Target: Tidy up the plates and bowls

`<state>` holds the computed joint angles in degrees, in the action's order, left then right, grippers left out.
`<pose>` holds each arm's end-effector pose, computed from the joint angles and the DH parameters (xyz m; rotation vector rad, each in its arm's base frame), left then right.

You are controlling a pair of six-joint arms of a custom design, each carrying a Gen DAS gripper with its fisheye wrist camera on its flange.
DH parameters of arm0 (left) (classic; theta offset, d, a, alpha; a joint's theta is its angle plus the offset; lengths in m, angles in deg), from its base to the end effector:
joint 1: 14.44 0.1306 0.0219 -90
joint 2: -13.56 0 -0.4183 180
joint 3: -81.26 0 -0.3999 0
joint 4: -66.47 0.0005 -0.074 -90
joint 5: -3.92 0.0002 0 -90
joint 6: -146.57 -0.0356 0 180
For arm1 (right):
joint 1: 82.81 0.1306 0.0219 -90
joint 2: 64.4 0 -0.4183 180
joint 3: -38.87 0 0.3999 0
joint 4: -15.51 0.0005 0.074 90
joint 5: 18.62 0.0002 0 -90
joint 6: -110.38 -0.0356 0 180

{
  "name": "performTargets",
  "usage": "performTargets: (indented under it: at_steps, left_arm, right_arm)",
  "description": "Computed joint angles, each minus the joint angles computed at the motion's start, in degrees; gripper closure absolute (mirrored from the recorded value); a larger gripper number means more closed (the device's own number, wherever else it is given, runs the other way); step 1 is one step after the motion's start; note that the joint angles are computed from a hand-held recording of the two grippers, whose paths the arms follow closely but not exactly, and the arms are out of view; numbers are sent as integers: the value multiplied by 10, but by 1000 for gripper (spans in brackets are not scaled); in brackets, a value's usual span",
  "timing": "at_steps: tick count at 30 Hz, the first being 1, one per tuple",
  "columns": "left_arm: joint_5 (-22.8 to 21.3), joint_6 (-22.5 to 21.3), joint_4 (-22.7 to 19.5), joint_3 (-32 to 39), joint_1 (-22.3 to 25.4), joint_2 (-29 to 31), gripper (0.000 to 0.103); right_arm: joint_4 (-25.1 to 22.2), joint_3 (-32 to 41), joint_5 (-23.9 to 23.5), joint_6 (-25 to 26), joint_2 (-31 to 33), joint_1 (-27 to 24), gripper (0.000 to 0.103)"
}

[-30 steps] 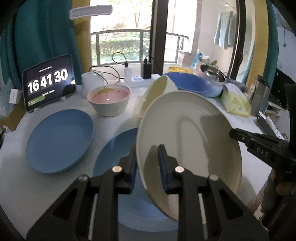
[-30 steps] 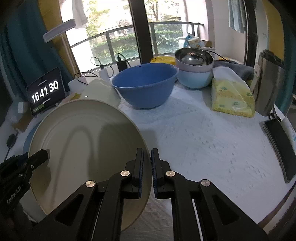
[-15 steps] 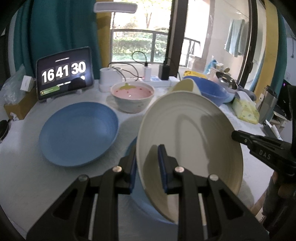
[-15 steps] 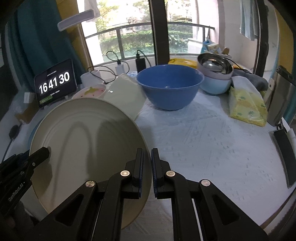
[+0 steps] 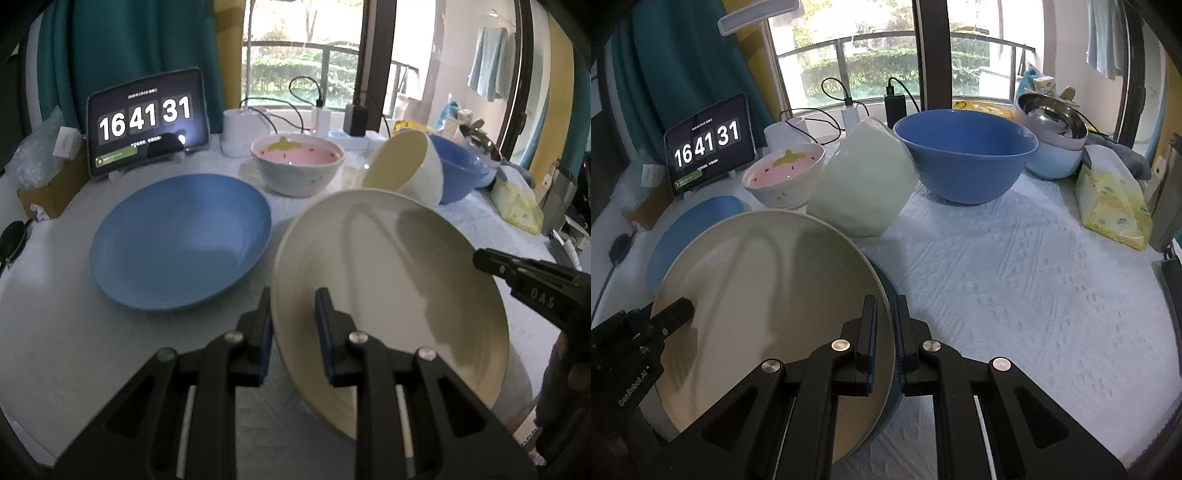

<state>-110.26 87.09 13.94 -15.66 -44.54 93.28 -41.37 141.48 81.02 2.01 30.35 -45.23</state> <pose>0.3669 -0.1964 0.4849 -0.1939 2.3246 -0.0068 0.4193 0.3145 0.5197 -0.3291 2.4025 0.2444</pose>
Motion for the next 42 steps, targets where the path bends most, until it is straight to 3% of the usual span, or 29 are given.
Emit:
performTargets:
  at_steps: [17,20,23,27,42]
  left_arm:
    - [-15,11,-33,13,5,31,76]
    - [-9,1,-27,12,2,36,75]
    - [-28,-3,-22,12,-8,43,75]
    - [-34,-2,-24,17,-10,47,75]
    - [-20,5,-51,35,-20,55,73]
  right_arm:
    - [30,-17,-6,8,4,-7,93]
    - [26,-17,-6,7,5,-9,91]
    - [15,-16,-17,1,7,-13,82]
    - [12,-32,-43,-8,4,-20,82]
    - [24,-56,-26,-8,-27,-26,82]
